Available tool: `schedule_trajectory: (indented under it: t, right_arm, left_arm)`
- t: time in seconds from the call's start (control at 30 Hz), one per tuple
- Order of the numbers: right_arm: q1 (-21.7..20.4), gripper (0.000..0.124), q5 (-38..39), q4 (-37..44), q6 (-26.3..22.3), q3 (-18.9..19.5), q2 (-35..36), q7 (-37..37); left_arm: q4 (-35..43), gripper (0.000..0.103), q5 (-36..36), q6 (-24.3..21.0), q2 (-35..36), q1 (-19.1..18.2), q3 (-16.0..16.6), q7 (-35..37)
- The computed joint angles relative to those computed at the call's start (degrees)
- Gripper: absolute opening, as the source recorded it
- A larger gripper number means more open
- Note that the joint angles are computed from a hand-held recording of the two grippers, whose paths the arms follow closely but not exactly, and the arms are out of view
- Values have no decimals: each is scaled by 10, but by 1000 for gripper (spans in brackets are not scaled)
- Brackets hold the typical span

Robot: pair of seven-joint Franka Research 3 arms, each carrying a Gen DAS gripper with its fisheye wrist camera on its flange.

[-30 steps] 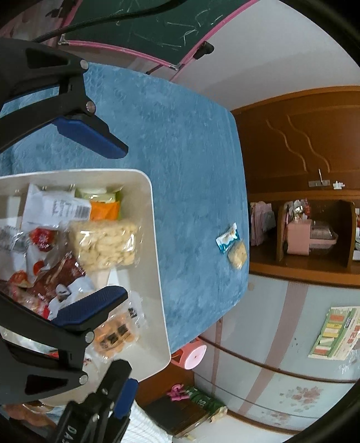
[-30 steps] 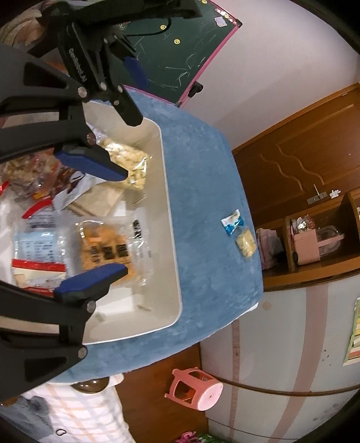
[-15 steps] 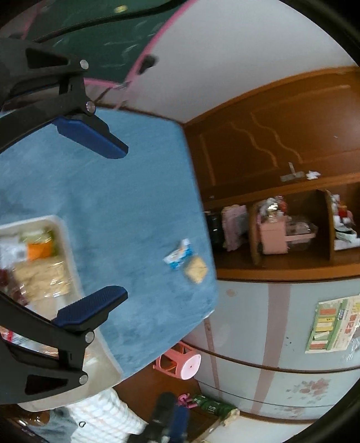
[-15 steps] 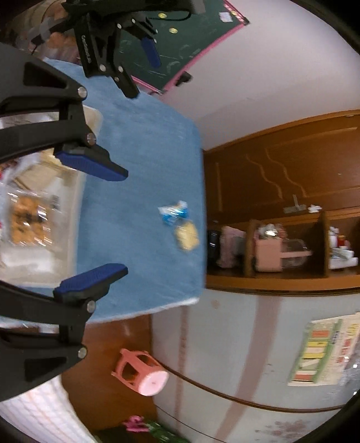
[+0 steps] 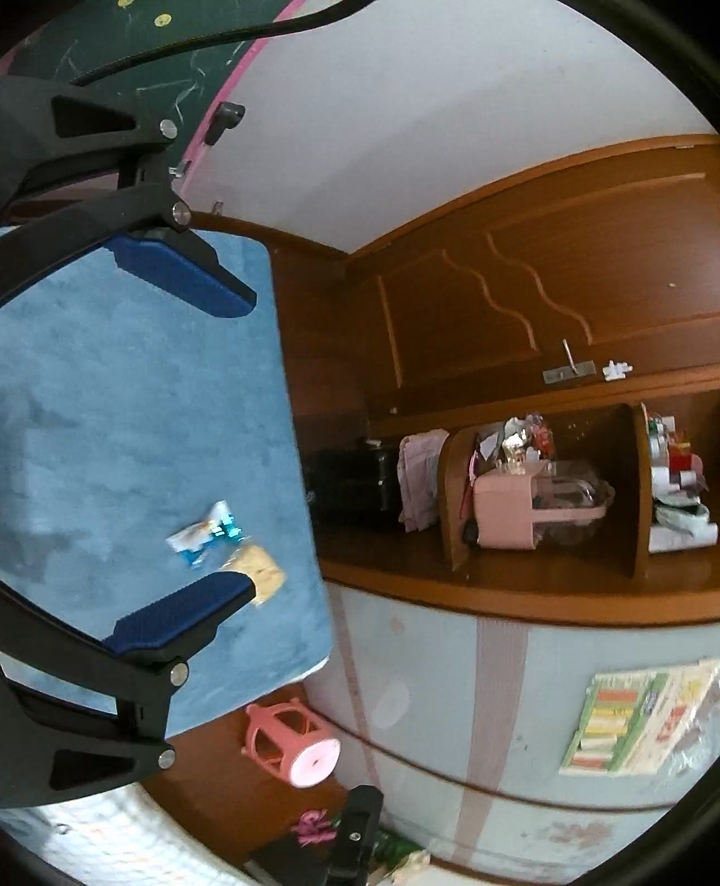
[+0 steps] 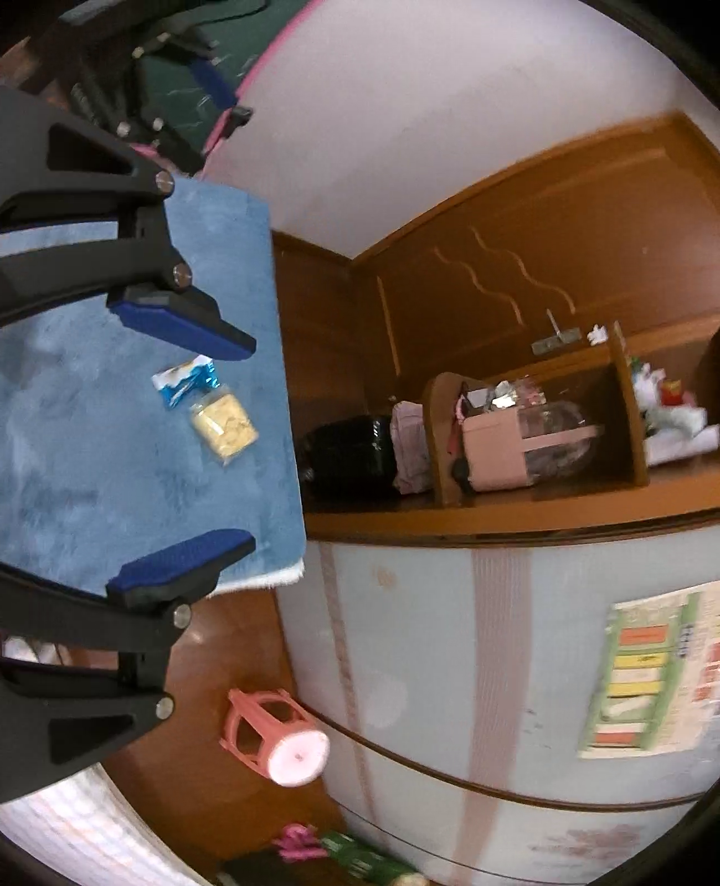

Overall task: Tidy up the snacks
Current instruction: 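Move both tools back over the last snacks on the table, then grasp the pale cracker bag with the right tool while the left tool grasps the blue wrapper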

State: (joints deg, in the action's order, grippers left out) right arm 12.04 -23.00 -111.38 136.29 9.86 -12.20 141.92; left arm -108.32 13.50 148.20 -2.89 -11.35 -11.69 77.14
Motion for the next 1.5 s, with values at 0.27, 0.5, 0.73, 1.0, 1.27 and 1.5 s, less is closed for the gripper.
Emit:
schedule_trajectory:
  t: [0.27, 0.5, 0.73, 1.0, 1.27, 1.5]
  right_arm:
    - [9, 66, 97, 49, 30, -50, 136, -20]
    - [34, 66, 166, 106, 23, -80, 261, -45]
    - [61, 84, 189, 145, 43, -110, 330, -41]
    - [78, 91, 189, 243, -30, -122, 412, -46]
    - [54, 68, 264, 212, -23, -101, 395, -102]
    - [66, 62, 205, 140, -49, -120, 326, -103]
  left_arm:
    - [114, 93, 120, -40, 177, -35, 3, -134]
    - [191, 92, 79, -78, 299, -59, 10, -170]
    - [211, 92, 16, -67, 361, -45, 2, -197]
    - [198, 91, -40, -24, 377, -20, -16, -162]
    - [176, 89, -51, -21, 361, -17, -21, -124]
    - [179, 87, -82, -59, 345, -8, -31, -104]
